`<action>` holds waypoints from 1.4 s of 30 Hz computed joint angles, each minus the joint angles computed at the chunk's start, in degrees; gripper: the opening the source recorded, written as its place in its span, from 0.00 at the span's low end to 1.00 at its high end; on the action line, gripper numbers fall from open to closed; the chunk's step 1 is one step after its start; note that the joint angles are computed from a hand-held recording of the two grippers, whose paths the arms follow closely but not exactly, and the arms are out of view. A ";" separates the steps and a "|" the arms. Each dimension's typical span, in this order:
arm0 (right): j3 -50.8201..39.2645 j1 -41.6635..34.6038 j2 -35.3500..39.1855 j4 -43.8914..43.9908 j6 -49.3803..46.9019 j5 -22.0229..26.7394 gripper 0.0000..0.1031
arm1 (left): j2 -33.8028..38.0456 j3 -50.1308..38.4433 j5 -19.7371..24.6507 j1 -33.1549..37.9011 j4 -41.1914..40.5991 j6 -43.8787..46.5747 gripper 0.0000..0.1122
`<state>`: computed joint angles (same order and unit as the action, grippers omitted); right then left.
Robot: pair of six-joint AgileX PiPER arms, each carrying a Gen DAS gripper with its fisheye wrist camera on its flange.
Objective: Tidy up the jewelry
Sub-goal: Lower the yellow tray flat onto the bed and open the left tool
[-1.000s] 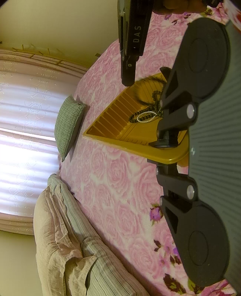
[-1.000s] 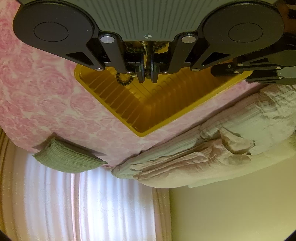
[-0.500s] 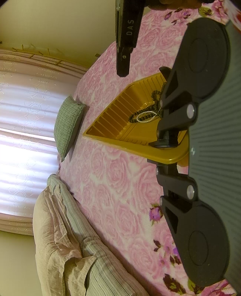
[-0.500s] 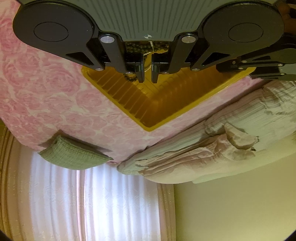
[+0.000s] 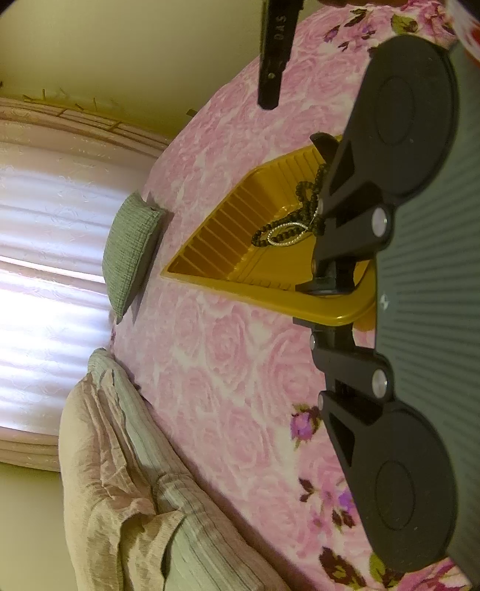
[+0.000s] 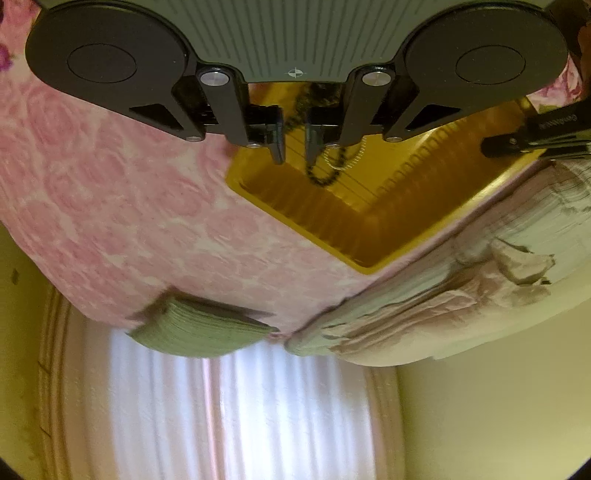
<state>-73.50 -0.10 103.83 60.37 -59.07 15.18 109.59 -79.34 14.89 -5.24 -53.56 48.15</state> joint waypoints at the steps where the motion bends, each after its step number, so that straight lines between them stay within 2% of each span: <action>1: 0.55 -0.41 -0.24 0.79 -0.42 0.00 0.28 | 0.07 0.02 0.36 0.28 -0.59 0.38 0.07; 3: 2.38 -1.14 -1.12 4.12 -2.96 -0.27 0.40 | 0.29 -0.15 1.34 0.85 -0.72 0.32 0.07; 4: 3.22 -1.69 -1.55 6.01 -4.68 -0.25 0.42 | 0.43 -0.29 1.97 1.21 -0.97 0.35 0.07; 9: 6.61 -2.83 -3.21 8.21 -5.77 -1.25 0.45 | 1.50 -0.89 5.67 3.65 -2.36 0.25 0.08; 20: 9.59 -2.83 -4.25 5.49 -1.87 -3.46 0.47 | 5.28 -1.20 14.09 9.47 -9.12 1.76 0.08; 27: 10.13 -1.76 -4.25 3.57 0.12 -4.08 0.48 | 7.06 -2.36 17.90 11.50 -9.59 1.55 0.10; 33: 10.57 -0.85 -4.37 0.45 3.88 -4.59 0.49 | 6.93 -2.63 17.78 12.06 -7.20 0.07 0.26; 39: 11.06 -0.32 -4.72 -1.68 6.35 -5.05 0.51 | 4.78 -1.84 14.63 11.31 -1.79 -2.43 0.42; 41: 11.46 -0.13 -5.04 -1.53 6.48 -5.35 0.52 | 3.55 -1.17 12.81 10.81 0.70 -3.64 0.56; 42: 11.70 -0.10 -5.21 -1.50 6.49 -5.40 0.53 | 2.92 -0.86 11.92 10.53 2.25 -4.63 0.59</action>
